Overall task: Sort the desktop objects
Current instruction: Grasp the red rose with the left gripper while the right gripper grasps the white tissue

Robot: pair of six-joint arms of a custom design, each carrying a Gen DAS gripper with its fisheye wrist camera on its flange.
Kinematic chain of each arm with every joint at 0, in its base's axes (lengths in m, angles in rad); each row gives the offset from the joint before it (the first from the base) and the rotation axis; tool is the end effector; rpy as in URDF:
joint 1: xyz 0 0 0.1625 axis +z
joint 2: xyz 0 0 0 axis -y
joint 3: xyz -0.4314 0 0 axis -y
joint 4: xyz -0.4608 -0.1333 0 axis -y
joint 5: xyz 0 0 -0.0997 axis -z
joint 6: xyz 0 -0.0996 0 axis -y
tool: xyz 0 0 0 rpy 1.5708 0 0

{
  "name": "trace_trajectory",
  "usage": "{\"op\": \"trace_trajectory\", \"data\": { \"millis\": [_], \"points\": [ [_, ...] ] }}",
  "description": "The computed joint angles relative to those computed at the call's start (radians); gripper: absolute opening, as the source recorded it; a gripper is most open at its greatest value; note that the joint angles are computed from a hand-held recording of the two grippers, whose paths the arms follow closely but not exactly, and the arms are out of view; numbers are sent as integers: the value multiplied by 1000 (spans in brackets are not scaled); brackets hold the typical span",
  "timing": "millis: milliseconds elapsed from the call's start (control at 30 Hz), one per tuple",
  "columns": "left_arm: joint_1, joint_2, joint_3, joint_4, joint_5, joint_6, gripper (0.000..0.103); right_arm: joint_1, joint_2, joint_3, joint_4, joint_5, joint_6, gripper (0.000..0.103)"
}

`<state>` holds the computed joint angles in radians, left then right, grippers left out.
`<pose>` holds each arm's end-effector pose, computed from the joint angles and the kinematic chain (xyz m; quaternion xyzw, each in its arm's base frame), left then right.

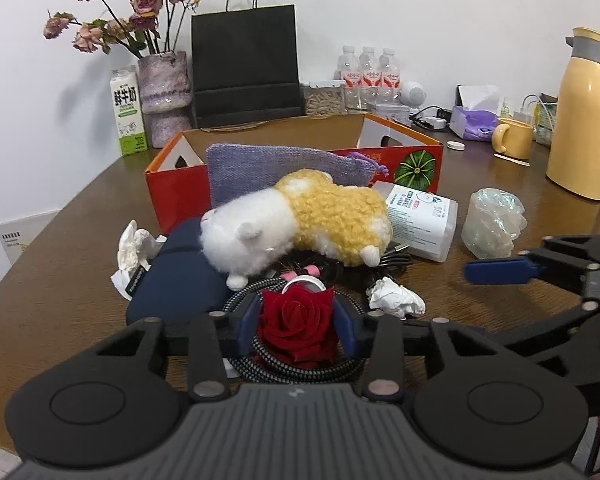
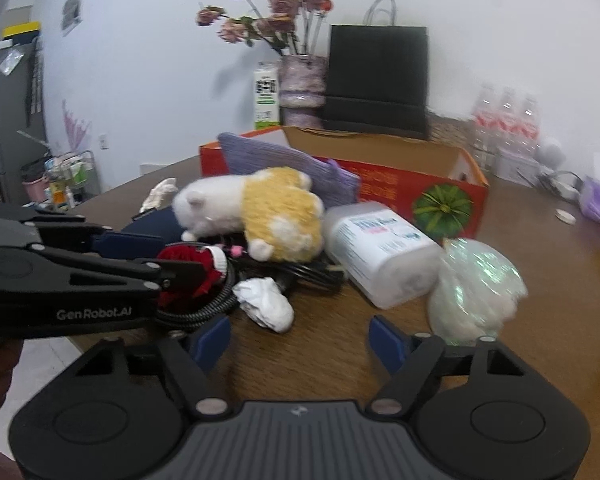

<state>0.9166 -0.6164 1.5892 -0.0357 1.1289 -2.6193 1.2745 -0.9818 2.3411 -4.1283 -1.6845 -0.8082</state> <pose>-0.2160 -0.5708 -0.1005 0.4577 0.8092 -0.3171 0.1878 -0.0190 -0.4802 0.1275 0.1777 -0.8058 0.4547 0.3353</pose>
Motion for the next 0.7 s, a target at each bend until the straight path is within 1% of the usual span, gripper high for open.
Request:
{"op": "trace_trajectory", "data": {
  "millis": [33, 100, 133, 200, 233, 267, 300, 333, 367, 467, 700],
  "points": [
    [2, 0, -4, 8, 4, 0, 41, 1, 2, -5, 9, 6, -6, 68],
    [6, 2, -15, 28, 13, -9, 41, 1, 3, -16, 33, 16, -17, 59],
    [7, 3, -18, 34, 15, -11, 41, 3, 4, -23, 46, 15, -17, 56],
    [9, 4, -25, 48, 22, -16, 41, -1, -1, -27, 72, 30, -18, 40],
    [11, 5, -28, 55, 26, -18, 41, -3, -5, -28, 86, 37, -17, 35],
    [12, 7, -34, 66, 32, -20, 38, -5, -6, -27, 92, 42, -14, 26],
    [14, 10, -42, 82, 36, -29, 36, -6, -6, -26, 90, 46, -13, 20],
    [15, 12, -49, 94, 38, -38, 32, -8, -8, -22, 87, 51, -13, 20],
    [15, 11, -48, 93, 36, -41, 26, -9, -10, -18, 84, 56, -15, 19],
    [16, 8, -48, 98, 42, -52, 23, -12, -11, -6, 62, 70, -11, 19],
    [11, -16, -14, 71, 46, -53, 21, -11, -21, 25, 13, 72, 3, 19]
  ]
}}
